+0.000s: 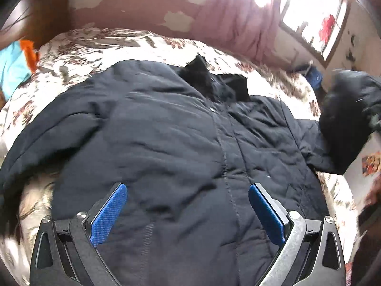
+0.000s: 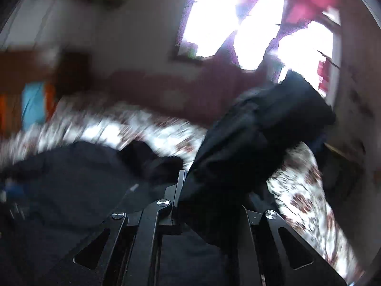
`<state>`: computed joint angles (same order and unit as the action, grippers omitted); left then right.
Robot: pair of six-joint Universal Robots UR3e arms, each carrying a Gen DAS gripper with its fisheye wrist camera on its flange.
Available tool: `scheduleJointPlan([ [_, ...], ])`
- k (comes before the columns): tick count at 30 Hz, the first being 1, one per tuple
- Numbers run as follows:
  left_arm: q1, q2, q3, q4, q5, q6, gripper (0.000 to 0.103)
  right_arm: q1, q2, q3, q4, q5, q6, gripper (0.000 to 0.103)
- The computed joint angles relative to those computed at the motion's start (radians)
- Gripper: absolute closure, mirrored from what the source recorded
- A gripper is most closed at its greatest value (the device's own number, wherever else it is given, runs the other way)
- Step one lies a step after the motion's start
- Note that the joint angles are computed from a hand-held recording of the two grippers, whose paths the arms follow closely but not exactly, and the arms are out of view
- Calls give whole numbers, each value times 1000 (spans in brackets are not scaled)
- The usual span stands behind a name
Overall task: Fold large clothes
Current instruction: 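Lift the sleeve with the right tool and fold it across the jacket body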
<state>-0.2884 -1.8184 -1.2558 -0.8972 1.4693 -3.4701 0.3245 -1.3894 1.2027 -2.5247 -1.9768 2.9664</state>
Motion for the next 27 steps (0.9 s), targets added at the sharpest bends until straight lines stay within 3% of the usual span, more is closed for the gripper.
scheduleJointPlan([
  [4, 119, 153, -241, 123, -100, 24, 1, 150, 144, -78, 97, -22, 24, 92],
  [9, 231, 277, -426, 189, -193, 58, 1, 261, 250, -109, 210, -68, 19, 92],
  [10, 259, 298, -461, 195, -226, 68, 1, 271, 250, -109, 255, -57, 22, 88],
  [11, 283, 314, -487, 199, -256, 79, 1, 278, 235, -95, 305, -13, 34, 76],
  [14, 341, 342, -548, 215, -362, 97, 1, 257, 99, 76, 288, 58, 52, 54],
  [16, 373, 346, -575, 226, -448, 102, 1, 237, -17, 175, 298, 135, 88, 38],
  [17, 382, 338, -583, 236, -495, 101, 1, 219, -101, 239, 315, 204, 126, 35],
  [19, 379, 314, -582, 244, -550, 104, 1, 183, -234, 344, 346, 293, 186, 35],
  [22, 324, 238, -532, 274, -550, 66, 1, 140, -430, 523, 357, 340, 258, 35],
  [25, 236, 124, -419, 294, -472, 13, 4, 110, -637, 690, 386, 351, 320, 34],
  [27, 184, 69, -350, 298, -402, -27, 15, 179, -746, 766, 383, 303, 389, 34],
])
